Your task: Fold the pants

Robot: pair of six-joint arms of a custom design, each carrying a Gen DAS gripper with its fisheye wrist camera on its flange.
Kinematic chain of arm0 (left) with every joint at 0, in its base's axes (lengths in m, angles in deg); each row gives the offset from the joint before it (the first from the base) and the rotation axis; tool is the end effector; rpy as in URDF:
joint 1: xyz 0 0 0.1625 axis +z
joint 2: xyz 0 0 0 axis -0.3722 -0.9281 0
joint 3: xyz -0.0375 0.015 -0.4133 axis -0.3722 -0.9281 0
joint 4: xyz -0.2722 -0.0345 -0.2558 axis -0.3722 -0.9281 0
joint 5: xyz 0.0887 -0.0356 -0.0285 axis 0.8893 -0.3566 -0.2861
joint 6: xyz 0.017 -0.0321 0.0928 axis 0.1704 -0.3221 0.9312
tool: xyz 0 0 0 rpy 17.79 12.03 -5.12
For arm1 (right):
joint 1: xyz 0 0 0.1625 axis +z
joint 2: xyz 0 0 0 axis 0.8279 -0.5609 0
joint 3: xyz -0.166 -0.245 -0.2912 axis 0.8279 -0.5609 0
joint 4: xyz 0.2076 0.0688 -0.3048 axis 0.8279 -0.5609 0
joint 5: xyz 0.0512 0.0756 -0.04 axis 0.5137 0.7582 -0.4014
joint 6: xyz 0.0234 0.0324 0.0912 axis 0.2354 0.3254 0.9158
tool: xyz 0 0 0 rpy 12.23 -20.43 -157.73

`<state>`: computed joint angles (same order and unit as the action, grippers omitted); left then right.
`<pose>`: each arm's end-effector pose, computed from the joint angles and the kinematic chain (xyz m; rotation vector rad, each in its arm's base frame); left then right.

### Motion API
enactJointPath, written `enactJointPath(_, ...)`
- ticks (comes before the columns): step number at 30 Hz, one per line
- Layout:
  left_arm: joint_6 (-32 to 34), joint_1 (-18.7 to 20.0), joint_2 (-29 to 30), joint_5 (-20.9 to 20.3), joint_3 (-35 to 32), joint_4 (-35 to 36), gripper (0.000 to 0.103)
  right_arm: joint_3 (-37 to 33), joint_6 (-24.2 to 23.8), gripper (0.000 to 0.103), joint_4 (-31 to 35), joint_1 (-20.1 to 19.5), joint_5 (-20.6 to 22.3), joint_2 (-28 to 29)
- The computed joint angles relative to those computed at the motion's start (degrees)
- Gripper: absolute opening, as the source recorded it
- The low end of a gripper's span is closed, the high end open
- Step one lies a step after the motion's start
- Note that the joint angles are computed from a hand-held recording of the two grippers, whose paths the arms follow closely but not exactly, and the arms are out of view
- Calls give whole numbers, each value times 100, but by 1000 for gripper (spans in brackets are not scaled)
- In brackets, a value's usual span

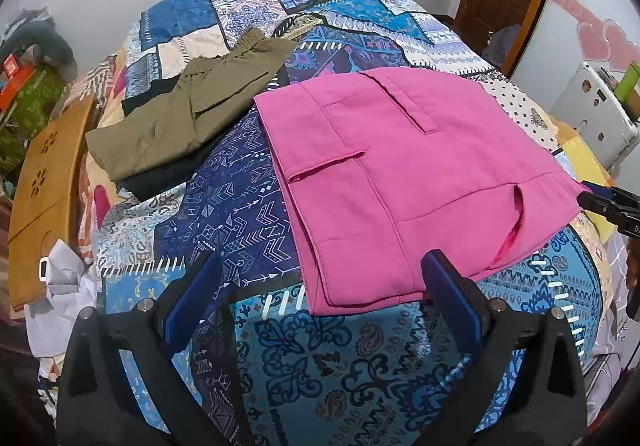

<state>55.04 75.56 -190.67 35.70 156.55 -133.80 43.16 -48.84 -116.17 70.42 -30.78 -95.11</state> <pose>-0.0271 -0.3900 0.4270 0.3284 2.3246 -0.5755 0.3703 -0.3633 0.0948 0.5410 -2.6337 0.5385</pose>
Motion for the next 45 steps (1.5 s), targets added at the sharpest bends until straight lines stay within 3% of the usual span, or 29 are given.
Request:
enactJointPath(5, -277, -33, 40, 24, -149, 129, 102, -58, 99, 57, 231, 30, -133, -116)
enactJointPath(9, -419, -67, 150, 268, -317, -1, 102, -202, -104, 57, 74, 73, -230, -117)
enactJointPath(20, 252, 650, 1176, 319, -1318, -1159, 102, -1065, -881, 65, -360, -43, -313, 376)
enactJointPath(29, 849, 1201, 2180, 46, -2103, -1679, 102, -1798, -1457, 65, -316, -491, -197, 954)
enactJointPath(38, 798, 1698, 2798, -525, -2599, -1555, 102, -2686, -1386, 65, 485, -1013, 24, 1519)
enactJointPath(43, 1109, 1770, 2900, -493, -2509, -1487, 102, -3047, -1375, 65, 954, -1186, 253, 1749)
enactJointPath(45, 1234, 1790, 2885, -499, -2440, -1526, 102, -3113, -1377, 59, 1033, -1229, 275, 1816)
